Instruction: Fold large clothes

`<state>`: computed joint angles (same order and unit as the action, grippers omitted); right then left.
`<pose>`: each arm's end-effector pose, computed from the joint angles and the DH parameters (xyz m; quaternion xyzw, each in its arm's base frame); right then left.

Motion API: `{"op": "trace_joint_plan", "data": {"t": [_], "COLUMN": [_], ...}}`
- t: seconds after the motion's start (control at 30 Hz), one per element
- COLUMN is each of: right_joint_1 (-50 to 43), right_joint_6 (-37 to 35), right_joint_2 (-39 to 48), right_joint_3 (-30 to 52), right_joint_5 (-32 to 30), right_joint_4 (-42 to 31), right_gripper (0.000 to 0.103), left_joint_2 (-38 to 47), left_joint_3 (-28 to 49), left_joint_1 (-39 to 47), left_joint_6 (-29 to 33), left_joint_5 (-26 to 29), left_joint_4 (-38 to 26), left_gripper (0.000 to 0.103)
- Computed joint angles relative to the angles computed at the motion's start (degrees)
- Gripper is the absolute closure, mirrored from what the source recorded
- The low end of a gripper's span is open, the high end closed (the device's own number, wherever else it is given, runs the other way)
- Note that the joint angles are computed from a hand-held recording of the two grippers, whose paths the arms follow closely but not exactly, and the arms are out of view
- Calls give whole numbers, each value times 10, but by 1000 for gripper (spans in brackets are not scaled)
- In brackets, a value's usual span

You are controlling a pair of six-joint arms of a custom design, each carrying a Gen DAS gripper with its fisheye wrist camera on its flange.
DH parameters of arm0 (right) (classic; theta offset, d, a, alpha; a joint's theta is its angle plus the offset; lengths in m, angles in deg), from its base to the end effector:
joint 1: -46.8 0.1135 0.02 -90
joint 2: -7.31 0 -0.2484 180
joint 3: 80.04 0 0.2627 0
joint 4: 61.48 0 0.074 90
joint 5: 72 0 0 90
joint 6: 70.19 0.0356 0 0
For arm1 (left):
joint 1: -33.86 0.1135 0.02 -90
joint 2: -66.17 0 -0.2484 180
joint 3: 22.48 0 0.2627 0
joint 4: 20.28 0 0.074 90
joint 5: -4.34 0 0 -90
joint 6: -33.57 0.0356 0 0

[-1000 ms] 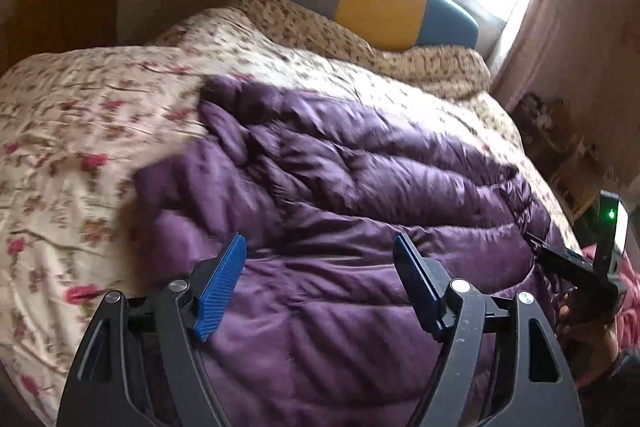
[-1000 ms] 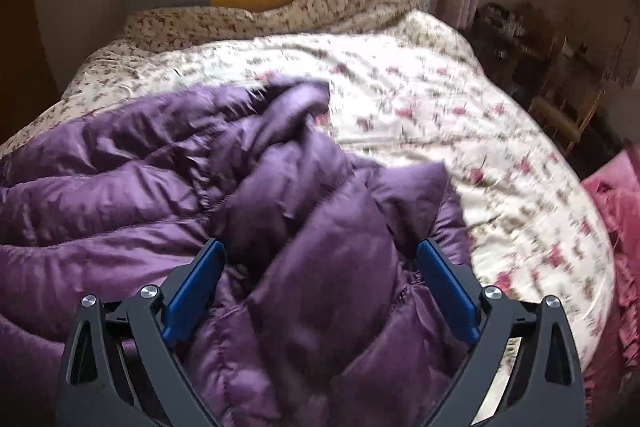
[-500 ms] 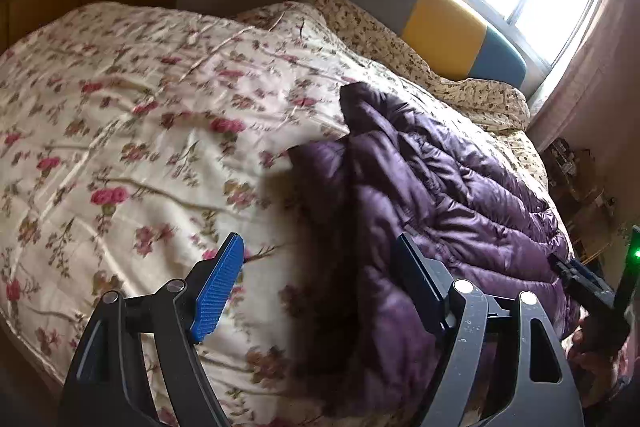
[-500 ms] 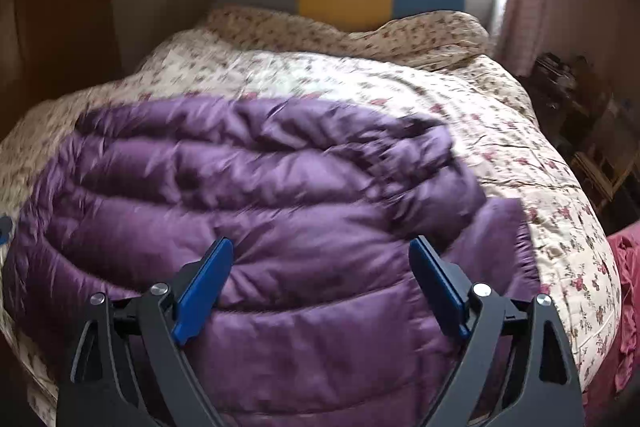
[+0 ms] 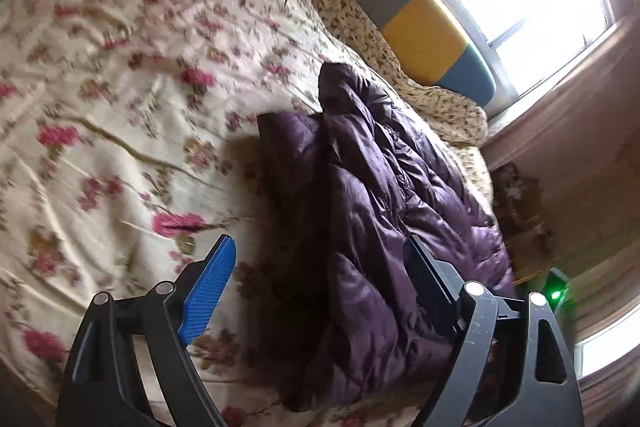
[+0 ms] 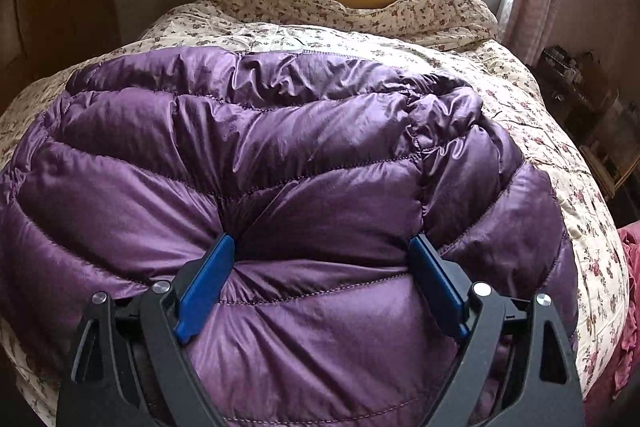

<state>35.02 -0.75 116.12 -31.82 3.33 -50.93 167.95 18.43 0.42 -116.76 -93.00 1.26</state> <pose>0.2943 -0.0522 0.0367 -0.1148 0.9260 0.0209 0.3589 0.2388 -0.1522 0.0579 -0.2364 0.8709 -0.2722 0.3341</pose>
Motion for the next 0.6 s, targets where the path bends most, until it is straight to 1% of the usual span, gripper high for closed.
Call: {"op": "trace_joint_plan", "data": {"t": [0.1, 0.2, 0.27, 0.33, 0.37, 0.4, 0.47, 0.57, 0.6], "right_joint_1": [-2, -2, -5, -7, -8, -8, -9, -9, -8], "right_joint_6": [1, 3, 2, 2, 3, 1, 1, 2, 2], "right_joint_2": [4, 7, 12, 15, 16, 15, 16, 17, 19], "right_joint_3": [1, 5, 10, 10, 10, 11, 11, 11, 12], "right_joint_5": [-3, -5, -9, -11, -12, -12, -14, -14, -14], "right_joint_4": [1, 0, -1, 1, 3, 1, 1, 2, 2], "right_gripper": [15, 14, 14, 14, 14, 14, 14, 14, 14], "left_joint_2": [50, 72, 77, 81, 87, 100, 120, 141, 143], "left_joint_3": [7, 12, 14, 18, 18, 16, 16, 19, 21], "left_joint_1": [22, 27, 33, 34, 34, 41, 49, 50, 47], "left_joint_6": [-18, -21, -22, -19, -22, -27, -40, -49, -49], "left_joint_5": [59, 69, 84, 92, 97, 116, 143, 165, 165], "left_joint_4": [57, 82, 92, 94, 106, 134, 173, 210, 208], "left_gripper": [18, 18, 18, 20, 21, 25, 30, 40, 46]}}
